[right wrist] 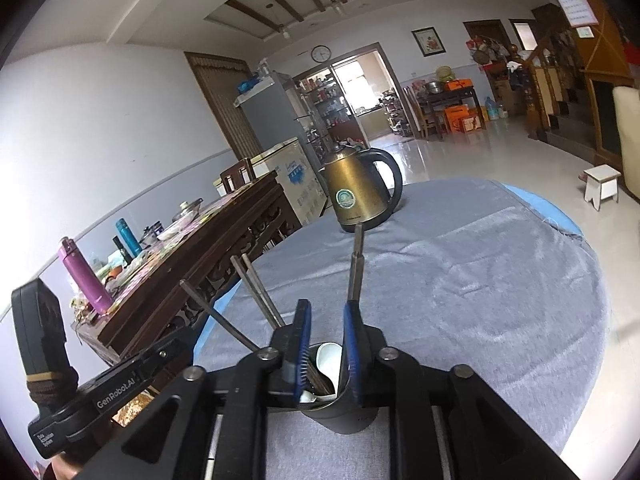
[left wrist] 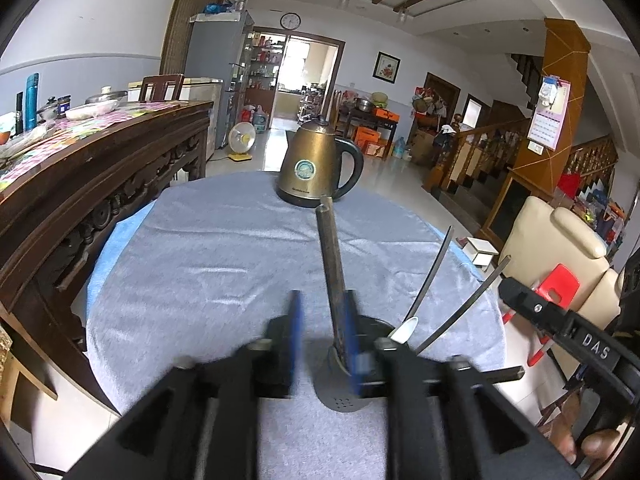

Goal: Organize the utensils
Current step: 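Open both tools wide and pull them back away from the grey cup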

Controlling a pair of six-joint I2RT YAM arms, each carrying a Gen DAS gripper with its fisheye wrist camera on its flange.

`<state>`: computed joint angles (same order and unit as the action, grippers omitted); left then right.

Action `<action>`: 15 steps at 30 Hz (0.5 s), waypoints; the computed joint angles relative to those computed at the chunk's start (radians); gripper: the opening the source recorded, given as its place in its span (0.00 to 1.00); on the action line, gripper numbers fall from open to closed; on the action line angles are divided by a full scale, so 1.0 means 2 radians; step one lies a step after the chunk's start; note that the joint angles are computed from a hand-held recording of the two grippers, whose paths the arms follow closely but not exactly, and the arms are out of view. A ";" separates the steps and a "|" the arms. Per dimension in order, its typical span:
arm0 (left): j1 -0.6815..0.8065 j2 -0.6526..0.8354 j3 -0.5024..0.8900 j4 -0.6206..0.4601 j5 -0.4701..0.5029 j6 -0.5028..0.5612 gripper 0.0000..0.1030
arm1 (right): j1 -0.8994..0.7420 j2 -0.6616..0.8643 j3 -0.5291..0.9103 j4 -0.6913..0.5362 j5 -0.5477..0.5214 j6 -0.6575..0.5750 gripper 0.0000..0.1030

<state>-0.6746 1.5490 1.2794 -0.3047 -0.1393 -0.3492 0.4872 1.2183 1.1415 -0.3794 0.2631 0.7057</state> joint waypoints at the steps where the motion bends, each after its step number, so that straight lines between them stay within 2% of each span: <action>1: -0.001 -0.003 -0.003 0.000 -0.005 0.000 0.40 | -0.002 -0.003 -0.003 0.001 -0.001 0.001 0.21; 7: -0.005 -0.027 -0.021 0.002 -0.022 0.012 0.52 | -0.008 -0.020 -0.016 0.008 0.001 0.007 0.29; 9: -0.007 -0.033 -0.025 0.000 -0.026 0.016 0.55 | -0.009 -0.024 -0.018 0.007 0.004 0.008 0.30; 11: -0.010 -0.037 -0.027 -0.005 -0.034 0.019 0.62 | -0.012 -0.028 -0.021 0.006 0.004 0.009 0.30; 15: -0.019 -0.042 -0.026 -0.022 -0.055 0.024 0.67 | -0.017 -0.034 -0.024 0.001 0.002 0.012 0.31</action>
